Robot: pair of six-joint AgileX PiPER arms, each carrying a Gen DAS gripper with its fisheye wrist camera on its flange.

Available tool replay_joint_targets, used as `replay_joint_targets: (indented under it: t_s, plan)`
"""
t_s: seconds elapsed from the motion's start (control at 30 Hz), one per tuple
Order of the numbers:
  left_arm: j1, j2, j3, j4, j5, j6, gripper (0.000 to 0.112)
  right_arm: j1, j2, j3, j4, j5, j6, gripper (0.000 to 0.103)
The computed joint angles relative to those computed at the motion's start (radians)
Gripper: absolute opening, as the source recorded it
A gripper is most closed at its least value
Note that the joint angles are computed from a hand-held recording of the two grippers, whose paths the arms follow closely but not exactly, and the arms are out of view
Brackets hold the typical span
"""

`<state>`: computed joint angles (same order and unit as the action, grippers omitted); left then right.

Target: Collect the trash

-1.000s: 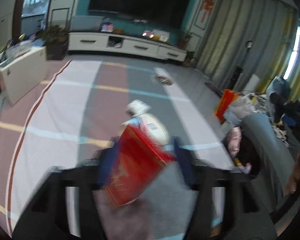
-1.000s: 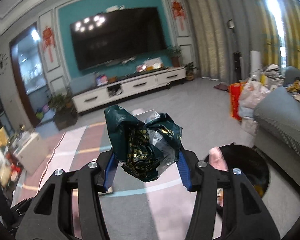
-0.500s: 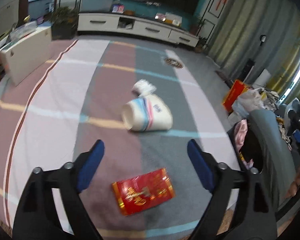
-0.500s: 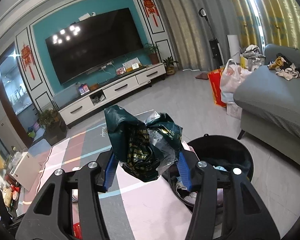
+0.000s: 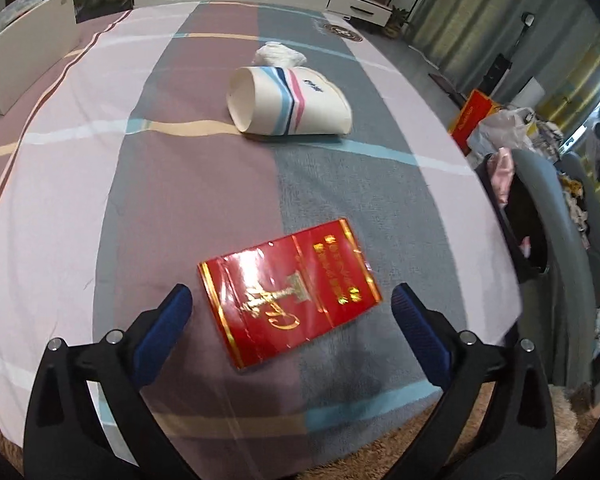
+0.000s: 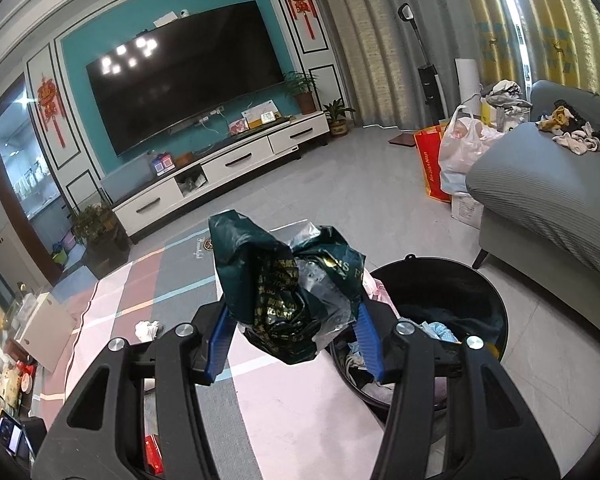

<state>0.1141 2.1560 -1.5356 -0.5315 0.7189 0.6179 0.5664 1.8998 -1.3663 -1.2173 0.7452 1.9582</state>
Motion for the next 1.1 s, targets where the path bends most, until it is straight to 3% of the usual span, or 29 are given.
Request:
replay_joint_targets:
  t_s: [0.13,0.3,0.63,0.8,1.1]
  plan:
    - [-0.015,0.043,-0.061,0.029,0.047,-0.065,0.1,-0.006,0.005,-0.005,0.009,-0.003,-0.011,0.054]
    - [-0.076,0.045,-0.066,0.155,0.008,-0.216,0.1,-0.015,0.006,0.002,-0.003,-0.018,-0.001,0.054]
    - [-0.152,0.003,0.045,0.324,-0.195,-0.359,0.095,-0.04,0.011,0.002,0.024,-0.035,-0.015,0.054]
    - [-0.131,-0.014,0.042,0.185,-0.161,-0.256,0.095,-0.043,0.01,-0.001,0.039,-0.035,-0.029,0.054]
    - [-0.201,-0.146,0.102,-0.201,-0.215,0.103,0.095,-0.092,-0.016,0.065,0.049,-0.089,0.004,0.054]
